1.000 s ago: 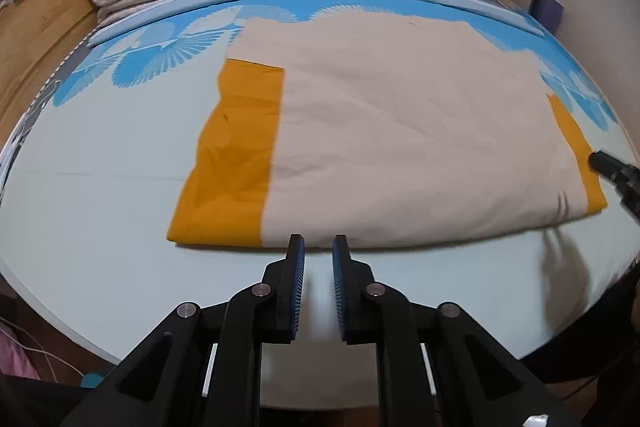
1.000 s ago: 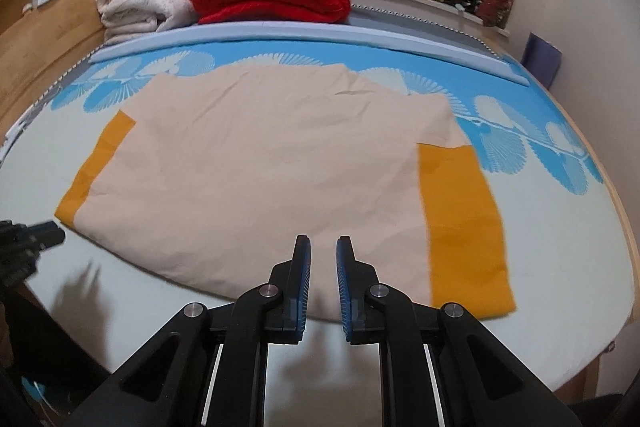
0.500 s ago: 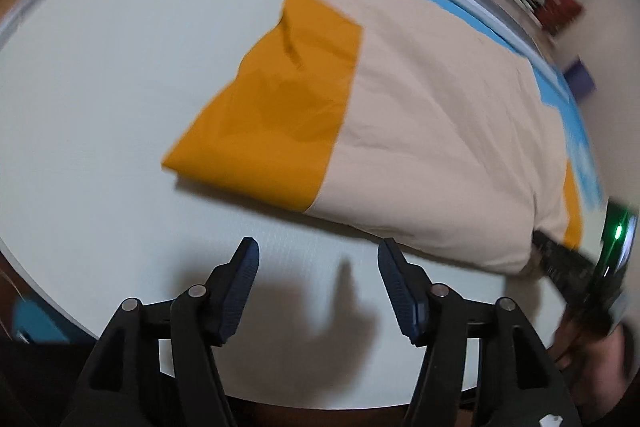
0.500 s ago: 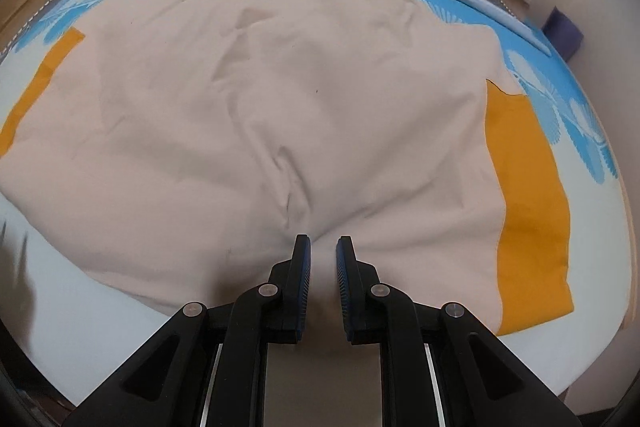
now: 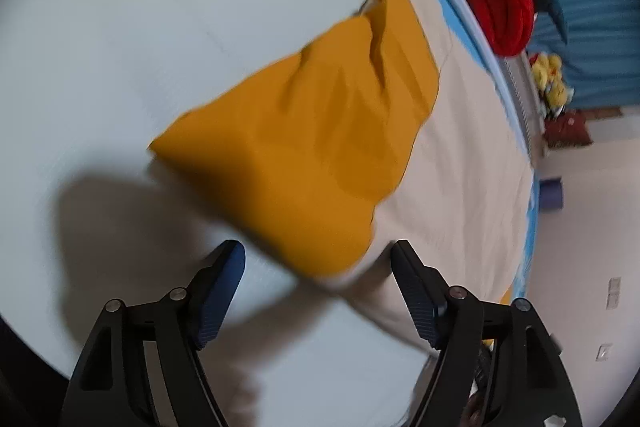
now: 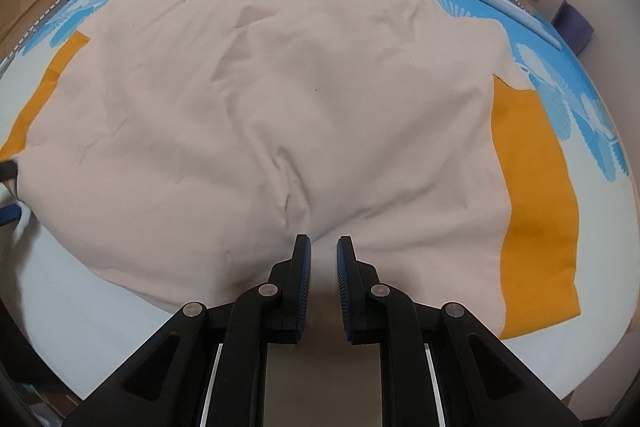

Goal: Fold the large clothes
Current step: 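Grasp the orange end of the jacket with the left tool and lift it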

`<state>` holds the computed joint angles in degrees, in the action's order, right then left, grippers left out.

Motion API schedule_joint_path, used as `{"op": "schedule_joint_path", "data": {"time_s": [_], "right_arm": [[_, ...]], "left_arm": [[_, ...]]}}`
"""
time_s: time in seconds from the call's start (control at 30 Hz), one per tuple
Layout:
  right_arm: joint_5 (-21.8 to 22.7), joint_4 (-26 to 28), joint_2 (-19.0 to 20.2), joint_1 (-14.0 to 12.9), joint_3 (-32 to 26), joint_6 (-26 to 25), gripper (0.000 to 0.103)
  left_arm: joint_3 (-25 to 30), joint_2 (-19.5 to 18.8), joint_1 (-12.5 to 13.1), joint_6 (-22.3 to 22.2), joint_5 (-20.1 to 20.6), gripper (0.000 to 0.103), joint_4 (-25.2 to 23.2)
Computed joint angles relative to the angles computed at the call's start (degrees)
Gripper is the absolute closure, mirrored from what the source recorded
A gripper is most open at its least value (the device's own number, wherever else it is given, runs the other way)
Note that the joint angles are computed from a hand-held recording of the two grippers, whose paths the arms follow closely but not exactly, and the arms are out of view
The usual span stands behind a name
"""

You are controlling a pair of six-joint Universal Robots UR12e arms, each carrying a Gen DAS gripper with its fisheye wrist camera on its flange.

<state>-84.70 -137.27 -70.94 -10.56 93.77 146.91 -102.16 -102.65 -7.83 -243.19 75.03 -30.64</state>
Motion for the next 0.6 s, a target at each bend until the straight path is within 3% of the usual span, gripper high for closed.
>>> {"op": "schedule_joint_path", "data": {"time_s": [0.13,0.33,0.5,0.6], "right_arm": [[0.37,0.63,0.15,-0.18,-0.33,-0.13,0.088],[1.78,1.35,0.17,-0.64,-0.61,1.24,0.088],[4.88,0.44,-0.49,-1.61,0.04,4.15,0.088],[6.63,-2.85,-1.58,-1.98,1.16,5.16,0.088]], "left_arm": [[-0.45,-0.39,-0.16,-2.23,3.51,0.035,3.75],[-0.82,-1.66,-0.24,-5.92,5.29,0.051,8.61],[-0.99,-1.99,0.33,-6.24,2.81,0.089,12.0],[0.22,-1.16,-0.09,-2.58,4.27,0.095,10.86]]}}
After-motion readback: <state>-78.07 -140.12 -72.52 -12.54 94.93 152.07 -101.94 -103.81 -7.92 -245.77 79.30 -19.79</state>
